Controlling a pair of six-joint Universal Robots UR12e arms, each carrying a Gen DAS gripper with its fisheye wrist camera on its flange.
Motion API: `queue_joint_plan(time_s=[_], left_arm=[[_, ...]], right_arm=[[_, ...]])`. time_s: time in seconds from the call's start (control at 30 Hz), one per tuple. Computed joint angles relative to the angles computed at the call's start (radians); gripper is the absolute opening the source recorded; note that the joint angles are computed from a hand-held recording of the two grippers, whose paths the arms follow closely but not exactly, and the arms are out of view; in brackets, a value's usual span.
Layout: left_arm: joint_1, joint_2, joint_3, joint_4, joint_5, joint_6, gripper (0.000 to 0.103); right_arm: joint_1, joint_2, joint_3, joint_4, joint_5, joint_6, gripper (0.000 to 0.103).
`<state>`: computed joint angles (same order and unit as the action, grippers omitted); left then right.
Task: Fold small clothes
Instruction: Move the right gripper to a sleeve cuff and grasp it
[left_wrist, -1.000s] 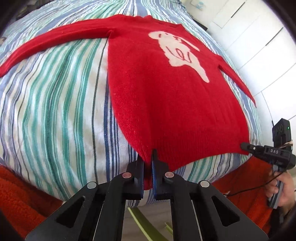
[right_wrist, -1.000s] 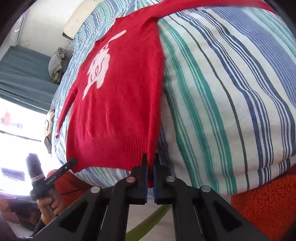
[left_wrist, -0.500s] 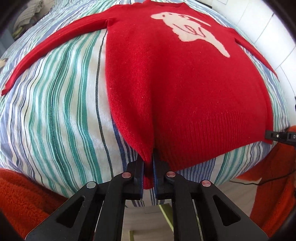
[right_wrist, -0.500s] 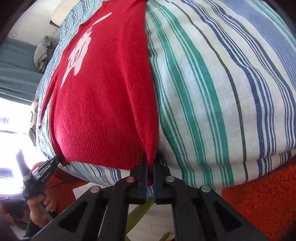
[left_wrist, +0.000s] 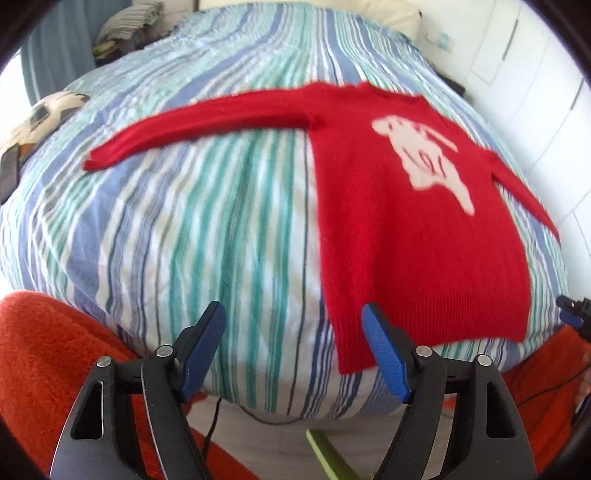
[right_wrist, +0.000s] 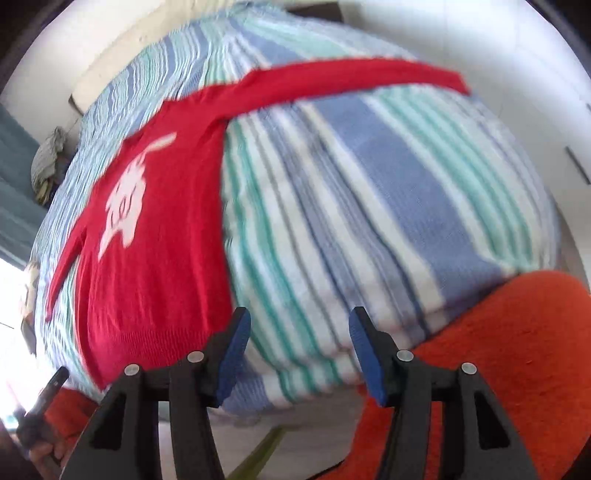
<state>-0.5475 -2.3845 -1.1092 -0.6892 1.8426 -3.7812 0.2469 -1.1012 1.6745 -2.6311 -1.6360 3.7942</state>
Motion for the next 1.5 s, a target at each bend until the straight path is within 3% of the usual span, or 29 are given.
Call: queue_joint_plan(time_s=[0.1, 0.2, 0.33, 0.7, 1.23, 1.3, 1.37, 1.5], left_arm=[[0.001, 0.014, -0.028, 0.061, 0.107, -0.051, 0.088], [0.006, -0.003, 0.0, 0.037, 0.15, -0.097, 0.088], [0.012, -0.006, 0.001, 0.01, 0.134, -0.15, 0.088], [-0.003, -0.018, 0.021, -0.003, 0.169, -0.105, 0.088], [0.005, -0.015, 0.014, -0.024, 0.152, -0.145, 0.088], [0.006, -0.013, 0.011, -0.023, 0.149, -0.151, 0.088], [0.008, -0.01, 0.005, -0.021, 0.147, -0.158, 0.088], [0.012, -0.014, 0.011, -0.051, 0.143, -0.176, 0.088]], right_arm=[[0.015, -0.011, 0.018, -0.083, -0.127, 0.025, 0.065], [0.017, -0.008, 0.024, -0.122, -0.145, 0.017, 0.065], [0.024, -0.002, 0.027, -0.154, -0.156, 0.006, 0.065], [0.036, 0.01, 0.028, -0.217, -0.165, -0.031, 0.065], [0.038, 0.016, 0.024, -0.219, -0.15, -0.041, 0.065], [0.032, 0.017, 0.023, -0.231, -0.123, -0.043, 0.065], [0.009, 0.022, 0.026, -0.283, -0.041, -0.049, 0.065], [-0.084, 0.043, 0.026, -0.46, 0.113, 0.025, 0.065]])
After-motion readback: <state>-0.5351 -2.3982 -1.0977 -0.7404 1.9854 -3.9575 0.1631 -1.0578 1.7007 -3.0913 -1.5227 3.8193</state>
